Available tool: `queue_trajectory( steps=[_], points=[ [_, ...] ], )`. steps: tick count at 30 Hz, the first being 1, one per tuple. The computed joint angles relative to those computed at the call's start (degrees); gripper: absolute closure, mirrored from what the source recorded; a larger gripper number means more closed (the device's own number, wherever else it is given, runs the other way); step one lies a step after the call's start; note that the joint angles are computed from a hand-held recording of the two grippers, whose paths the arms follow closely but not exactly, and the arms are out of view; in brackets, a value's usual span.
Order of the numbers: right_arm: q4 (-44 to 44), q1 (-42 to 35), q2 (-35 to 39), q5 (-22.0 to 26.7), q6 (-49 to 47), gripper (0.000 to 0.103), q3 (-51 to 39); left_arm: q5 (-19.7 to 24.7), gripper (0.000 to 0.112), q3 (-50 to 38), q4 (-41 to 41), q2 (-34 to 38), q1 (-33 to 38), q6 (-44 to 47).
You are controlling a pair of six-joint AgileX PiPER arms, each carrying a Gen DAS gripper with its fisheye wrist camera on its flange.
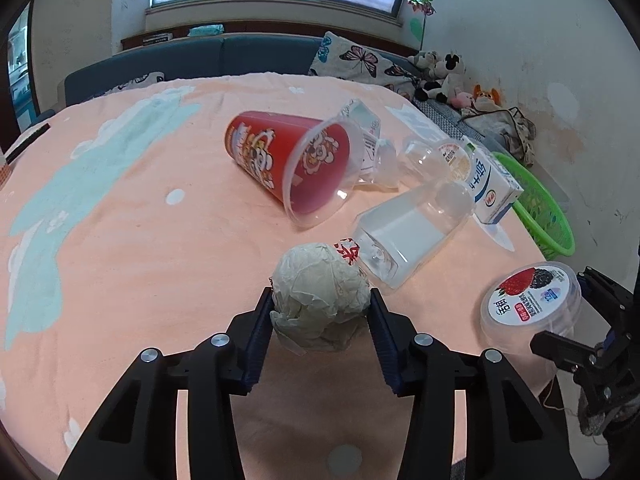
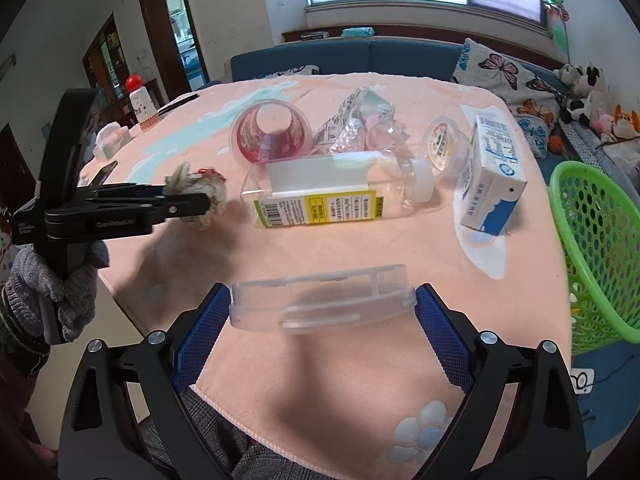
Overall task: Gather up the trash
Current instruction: 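Grasp the crumpled paper with the left gripper while the right grasps the yogurt tub, then carry paper and tub over the green basket and open both grippers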
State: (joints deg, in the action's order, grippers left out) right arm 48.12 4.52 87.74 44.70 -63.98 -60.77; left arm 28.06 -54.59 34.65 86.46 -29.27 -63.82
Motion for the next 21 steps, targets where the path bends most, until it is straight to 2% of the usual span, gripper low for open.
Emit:
queue_trajectory(
  steps=[8, 21],
  points=[
    [1.14, -2.36, 0.66, 1.86, 0.07, 0.012, -2.13, 1.72, 0.067, -0.28, -0.10, -4.65, -0.42, -0.61],
    [2.72, -7.00, 1.21, 3.31, -0.21, 0.012, -4.86, 2.60, 0.067, -8.23, -3.57, -0.90, -2.40, 4.81]
  ],
)
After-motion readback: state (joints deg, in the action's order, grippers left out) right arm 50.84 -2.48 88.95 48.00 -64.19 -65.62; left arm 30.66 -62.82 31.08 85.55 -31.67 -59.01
